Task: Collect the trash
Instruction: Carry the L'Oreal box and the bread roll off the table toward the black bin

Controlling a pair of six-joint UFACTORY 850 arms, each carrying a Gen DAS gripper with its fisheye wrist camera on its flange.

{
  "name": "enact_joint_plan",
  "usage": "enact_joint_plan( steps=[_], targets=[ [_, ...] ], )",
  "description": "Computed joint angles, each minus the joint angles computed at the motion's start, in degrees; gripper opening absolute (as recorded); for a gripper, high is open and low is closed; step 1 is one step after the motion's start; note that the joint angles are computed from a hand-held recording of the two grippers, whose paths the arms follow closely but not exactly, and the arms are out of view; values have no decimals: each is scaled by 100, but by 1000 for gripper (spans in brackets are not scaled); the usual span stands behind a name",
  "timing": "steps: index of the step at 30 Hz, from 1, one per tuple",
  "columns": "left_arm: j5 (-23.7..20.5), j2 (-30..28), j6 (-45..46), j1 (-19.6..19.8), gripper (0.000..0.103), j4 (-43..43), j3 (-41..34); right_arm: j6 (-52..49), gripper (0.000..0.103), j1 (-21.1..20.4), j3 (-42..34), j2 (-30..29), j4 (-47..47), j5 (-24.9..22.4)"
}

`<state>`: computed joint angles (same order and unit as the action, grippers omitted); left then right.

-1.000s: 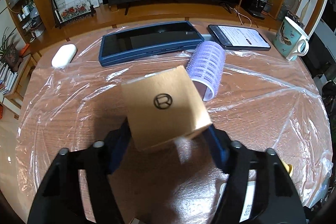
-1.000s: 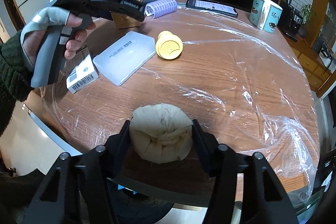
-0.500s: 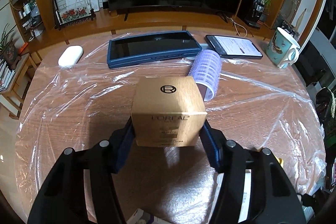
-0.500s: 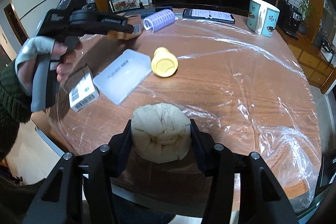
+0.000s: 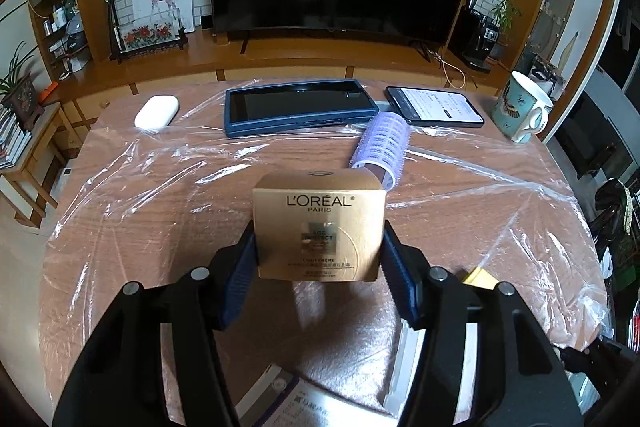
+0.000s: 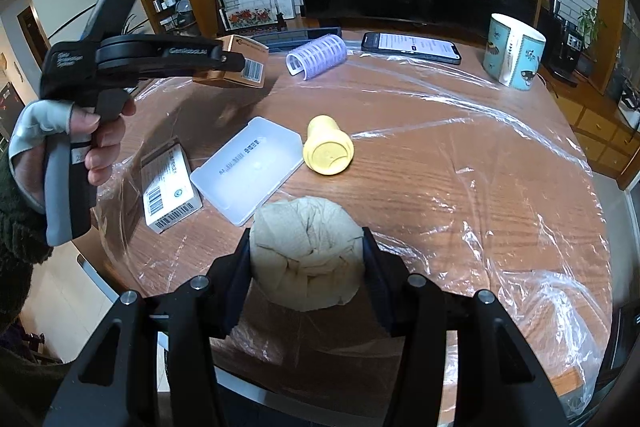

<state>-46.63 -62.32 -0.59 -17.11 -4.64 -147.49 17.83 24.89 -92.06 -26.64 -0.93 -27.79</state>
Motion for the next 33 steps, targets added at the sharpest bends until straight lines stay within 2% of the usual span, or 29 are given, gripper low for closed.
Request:
enact_joint_plan(
  steps=[4,10,21,33],
  targets=[
    [341,448,22,8,59,-8,769,-119,50,-30,-48,-33,155,-7],
    [695,920,96,-6,59,-36,1535,-299,50,-106,-96,-69,455,-14],
    [1322,1761,390,-40,59,-327,2764,-432,50,-125,-50,19,502,81],
    [1781,2576,776,-77,59,-671,3941,-603,50,-92,262,303,620,224]
  ],
)
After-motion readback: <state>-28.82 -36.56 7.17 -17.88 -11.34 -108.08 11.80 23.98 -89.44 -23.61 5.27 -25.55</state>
